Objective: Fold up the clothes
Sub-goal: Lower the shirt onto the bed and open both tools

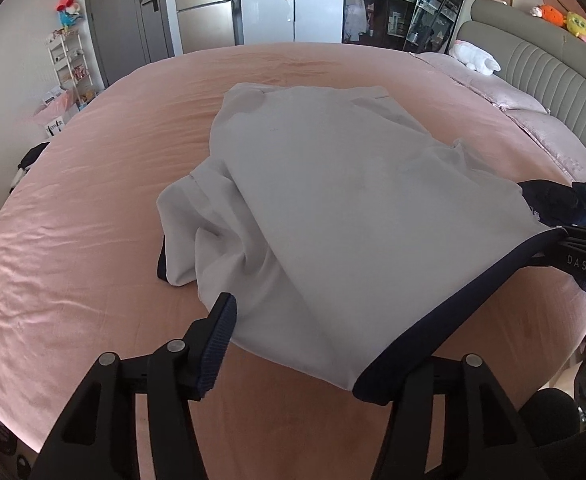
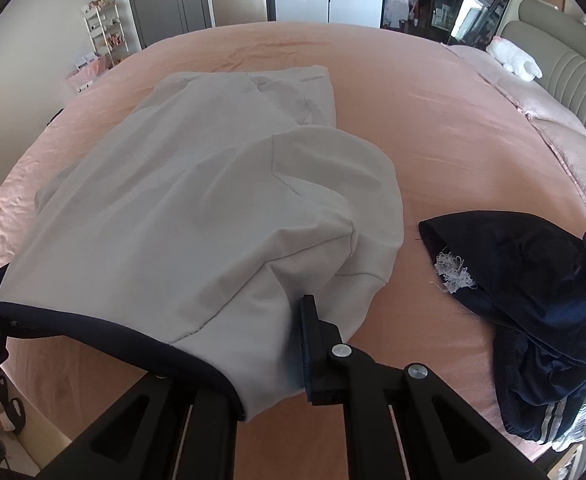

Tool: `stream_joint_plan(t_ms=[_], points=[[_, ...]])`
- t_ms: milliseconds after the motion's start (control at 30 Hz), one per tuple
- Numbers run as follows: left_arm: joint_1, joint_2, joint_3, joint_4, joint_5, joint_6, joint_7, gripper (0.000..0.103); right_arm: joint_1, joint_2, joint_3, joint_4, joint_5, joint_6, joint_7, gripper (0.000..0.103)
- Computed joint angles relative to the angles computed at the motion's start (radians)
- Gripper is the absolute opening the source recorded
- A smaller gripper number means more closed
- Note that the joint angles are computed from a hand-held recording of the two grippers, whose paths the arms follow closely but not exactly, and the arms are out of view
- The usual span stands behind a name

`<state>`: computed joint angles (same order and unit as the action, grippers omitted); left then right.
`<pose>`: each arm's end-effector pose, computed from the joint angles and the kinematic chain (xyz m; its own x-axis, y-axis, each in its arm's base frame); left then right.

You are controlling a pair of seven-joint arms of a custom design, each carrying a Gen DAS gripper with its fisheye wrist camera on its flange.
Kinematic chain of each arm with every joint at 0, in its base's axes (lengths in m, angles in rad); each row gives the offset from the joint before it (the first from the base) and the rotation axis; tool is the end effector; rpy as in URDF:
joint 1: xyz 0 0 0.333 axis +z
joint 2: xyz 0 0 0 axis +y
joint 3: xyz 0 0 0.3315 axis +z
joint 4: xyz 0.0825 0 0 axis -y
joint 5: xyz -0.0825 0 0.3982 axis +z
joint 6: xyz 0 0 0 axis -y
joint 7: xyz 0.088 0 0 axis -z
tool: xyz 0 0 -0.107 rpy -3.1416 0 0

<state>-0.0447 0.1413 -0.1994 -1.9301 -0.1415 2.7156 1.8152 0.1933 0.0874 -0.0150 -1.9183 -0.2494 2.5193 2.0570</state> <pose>0.6346 -0.1468 0.4994 -0.3609 -0.9326 0.0040 -0.7399 0.2837 -0.6100 0.6256 0.1153 0.5129 -0.1365 -0.9904 -0.0198 -0.8452 0.1269 -0.5192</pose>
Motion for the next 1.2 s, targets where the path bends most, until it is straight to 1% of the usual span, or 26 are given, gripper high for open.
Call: stream_joint_plan(t_ms=[67,133,200,233,267,300,333,400,467,533,600,667,800,867,933,1033,1200], points=[[0.005,0.002,-0.002,-0.008,-0.029,0.016,-0.008,0.06,-0.003,0.005,0.0,-0.004,0.01,0.016,-0.019,0.009],[0.011,0.003,-0.006,-0.01,-0.057,0.019,-0.015,0.062,-0.004,-0.002,0.001,-0.017,0.024,0.009,-0.042,0.022],[0.021,-0.002,-0.017,-0.016,-0.105,0.019,0.027,0.064,-0.008,-0.012,0.002,-0.032,0.044,0.014,-0.061,0.03],[0.023,-0.006,-0.02,-0.021,-0.121,0.024,0.047,0.068,-0.011,-0.018,0.002,-0.04,0.055,0.019,-0.071,0.034],[0.018,-0.012,-0.016,-0.031,-0.107,0.041,0.047,0.075,-0.014,-0.022,0.002,-0.046,0.064,0.024,-0.08,0.036],[0.013,-0.017,-0.013,-0.041,-0.096,0.056,0.05,0.079,-0.017,-0.024,0.001,-0.05,0.069,0.027,-0.089,0.042],[0.015,-0.02,-0.017,-0.046,-0.106,0.064,0.074,0.087,-0.02,-0.028,0.001,-0.056,0.072,0.033,-0.096,0.048],[0.016,-0.028,-0.022,-0.057,-0.129,0.08,0.123,0.088,-0.027,-0.034,0.001,-0.071,0.093,0.047,-0.112,0.056],[0.022,-0.04,-0.034,-0.073,-0.189,0.094,0.199,0.088,-0.034,-0.039,0.003,-0.083,0.147,0.059,-0.138,0.057],[0.018,-0.041,-0.033,-0.074,-0.222,0.101,0.24,0.088,-0.036,-0.039,0.005,-0.088,0.166,0.063,-0.143,0.061],[0.009,-0.038,-0.022,-0.069,-0.203,0.1,0.228,0.089,-0.034,-0.041,0.008,-0.093,0.169,0.071,-0.146,0.061],[0.01,-0.046,-0.024,-0.078,-0.23,0.109,0.248,0.089,-0.032,-0.042,0.01,-0.098,0.173,0.078,-0.149,0.062],[0.005,-0.067,-0.021,-0.095,-0.292,0.141,0.27,0.089,-0.024,-0.072,0.016,-0.13,0.117,0.111,-0.122,0.063],[-0.004,-0.081,-0.014,-0.107,-0.289,0.147,0.255,0.089,-0.024,-0.088,0.021,-0.146,0.113,0.127,-0.124,0.064],[-0.013,-0.093,-0.006,-0.119,-0.284,0.157,0.243,0.089,-0.026,-0.103,0.025,-0.157,0.116,0.139,-0.121,0.069],[-0.026,-0.114,0.005,-0.141,-0.267,0.177,0.22,0.089,-0.033,-0.13,0.031,-0.176,0.091,0.149,-0.101,0.07],[-0.052,-0.162,0.026,-0.17,-0.365,0.197,0.293,0.089,-0.05,-0.18,0.046,-0.214,0.074,0.159,-0.078,0.07]])
